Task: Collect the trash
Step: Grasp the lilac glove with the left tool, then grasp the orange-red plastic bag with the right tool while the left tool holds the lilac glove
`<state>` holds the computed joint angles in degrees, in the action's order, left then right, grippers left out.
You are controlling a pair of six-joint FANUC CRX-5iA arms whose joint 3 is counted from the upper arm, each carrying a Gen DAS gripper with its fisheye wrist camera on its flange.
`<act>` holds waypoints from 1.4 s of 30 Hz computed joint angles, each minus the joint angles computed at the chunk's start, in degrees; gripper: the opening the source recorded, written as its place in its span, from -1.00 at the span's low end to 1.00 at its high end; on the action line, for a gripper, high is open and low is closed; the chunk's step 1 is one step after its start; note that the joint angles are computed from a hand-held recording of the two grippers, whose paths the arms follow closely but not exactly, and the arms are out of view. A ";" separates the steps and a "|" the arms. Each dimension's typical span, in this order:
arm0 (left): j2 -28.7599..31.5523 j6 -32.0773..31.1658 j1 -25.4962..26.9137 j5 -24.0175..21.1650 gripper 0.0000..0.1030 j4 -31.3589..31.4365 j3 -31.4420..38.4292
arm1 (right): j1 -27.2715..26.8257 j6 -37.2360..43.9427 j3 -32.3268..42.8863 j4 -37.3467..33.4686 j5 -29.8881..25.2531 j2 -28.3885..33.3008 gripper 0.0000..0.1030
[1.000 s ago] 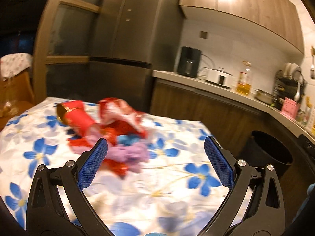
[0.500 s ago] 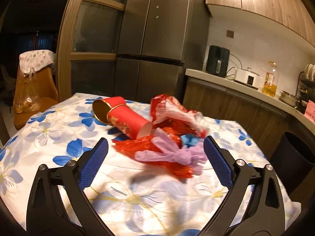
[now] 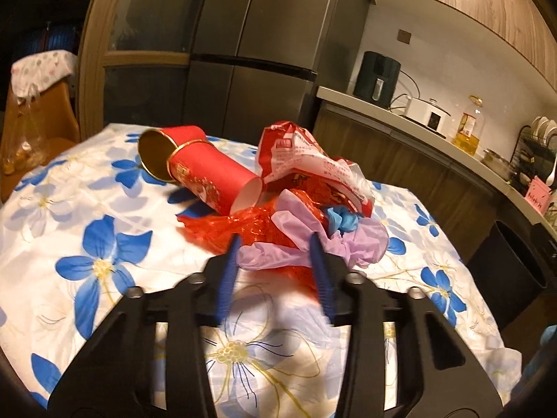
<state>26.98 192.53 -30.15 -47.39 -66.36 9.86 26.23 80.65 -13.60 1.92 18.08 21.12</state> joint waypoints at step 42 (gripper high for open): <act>-20.78 22.03 -10.07 -18.42 -0.99 -15.25 -21.57 | 9.41 -24.72 -1.86 35.50 3.34 5.67 0.52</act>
